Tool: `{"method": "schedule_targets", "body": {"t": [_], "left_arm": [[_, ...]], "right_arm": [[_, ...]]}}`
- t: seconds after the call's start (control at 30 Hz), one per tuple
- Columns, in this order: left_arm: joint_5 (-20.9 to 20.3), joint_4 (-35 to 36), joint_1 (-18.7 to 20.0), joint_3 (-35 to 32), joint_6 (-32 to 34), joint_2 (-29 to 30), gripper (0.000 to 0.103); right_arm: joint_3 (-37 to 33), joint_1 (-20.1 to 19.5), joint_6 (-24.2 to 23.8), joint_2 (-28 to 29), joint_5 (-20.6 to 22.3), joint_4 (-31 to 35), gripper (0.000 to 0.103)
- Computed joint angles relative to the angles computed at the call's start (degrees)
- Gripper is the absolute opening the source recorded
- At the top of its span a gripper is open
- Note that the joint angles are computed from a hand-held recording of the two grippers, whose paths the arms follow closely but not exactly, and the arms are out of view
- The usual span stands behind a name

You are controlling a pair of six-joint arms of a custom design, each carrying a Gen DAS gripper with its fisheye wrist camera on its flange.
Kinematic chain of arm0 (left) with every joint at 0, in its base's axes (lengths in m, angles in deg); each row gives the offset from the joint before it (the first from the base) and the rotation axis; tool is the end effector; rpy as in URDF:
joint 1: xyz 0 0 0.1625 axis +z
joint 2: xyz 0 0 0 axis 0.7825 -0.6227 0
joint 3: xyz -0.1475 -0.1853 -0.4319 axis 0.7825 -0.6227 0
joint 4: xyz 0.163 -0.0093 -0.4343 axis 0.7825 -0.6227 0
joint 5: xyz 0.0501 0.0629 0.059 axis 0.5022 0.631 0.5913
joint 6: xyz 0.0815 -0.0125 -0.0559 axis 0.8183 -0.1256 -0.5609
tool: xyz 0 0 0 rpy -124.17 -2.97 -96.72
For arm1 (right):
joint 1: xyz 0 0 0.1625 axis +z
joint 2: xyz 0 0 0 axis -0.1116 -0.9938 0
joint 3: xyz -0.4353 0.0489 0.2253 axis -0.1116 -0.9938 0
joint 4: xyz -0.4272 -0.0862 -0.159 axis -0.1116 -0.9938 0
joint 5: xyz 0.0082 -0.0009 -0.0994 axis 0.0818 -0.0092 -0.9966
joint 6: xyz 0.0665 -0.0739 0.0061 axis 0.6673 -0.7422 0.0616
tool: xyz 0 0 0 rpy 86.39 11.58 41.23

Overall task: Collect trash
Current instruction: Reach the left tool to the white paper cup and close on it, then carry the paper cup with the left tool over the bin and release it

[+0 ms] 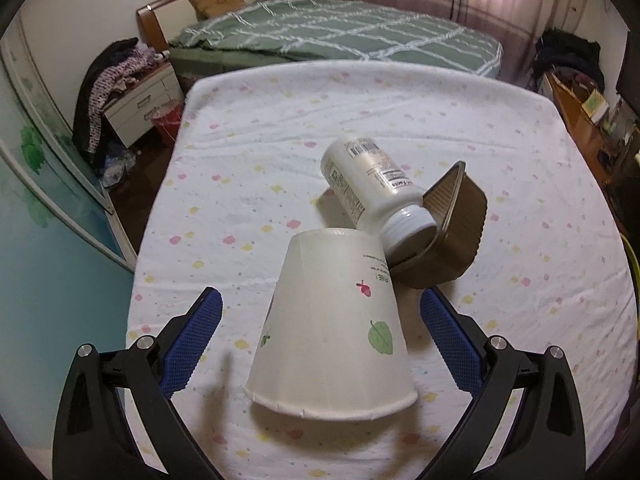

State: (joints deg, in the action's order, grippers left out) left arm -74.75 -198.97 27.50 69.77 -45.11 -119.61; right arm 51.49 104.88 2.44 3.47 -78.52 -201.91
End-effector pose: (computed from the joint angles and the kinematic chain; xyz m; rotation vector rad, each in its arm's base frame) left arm 0.0925 -0.6711 0.2405 -0.2224 2.0901 -0.7572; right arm 0.1732 -0.6647 -0.0400 0.0430 -2.2919 1.0830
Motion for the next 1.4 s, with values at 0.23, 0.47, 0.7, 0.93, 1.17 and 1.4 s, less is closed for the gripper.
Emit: {"method": "schedule_targets", "body": {"t": [0.23, 0.47, 0.7, 0.93, 1.17, 1.4], "left_arm": [[-1.98, 9.85, 1.93, -2.74, -2.98, -0.51, 0.084], [-3.95, 9.35, 2.55, -2.6, -2.18, -0.86, 0.069], [-2.59, 2.35, -0.02, 2.26, -0.55, -2.7, 0.067], [-3.27, -4.21, -5.07, 7.54, 2.11, -4.77, 0.067], [-7.24, -7.01, -10.0, 7.36, 5.7, -1.88, 0.067], [-13.16, -4.09, -12.48, 0.36, 8.06, 5.7, 0.067]], "right_arm": [[0.1, -0.07, 0.22, -0.06, 0.54, 0.37, 0.053], [0.69, 0.0, 0.57, -0.36, 1.67, 0.8, 0.053], [1.51, 0.08, 0.59, -0.93, 2.75, 0.51, 0.053], [2.51, 0.18, 0.37, -1.62, 3.37, -0.14, 0.053], [4.2, -0.21, -0.49, -2.73, 3.22, -1.58, 0.053], [7.14, -1.74, -2.47, -4.72, 2.84, -3.49, 0.053]]}}
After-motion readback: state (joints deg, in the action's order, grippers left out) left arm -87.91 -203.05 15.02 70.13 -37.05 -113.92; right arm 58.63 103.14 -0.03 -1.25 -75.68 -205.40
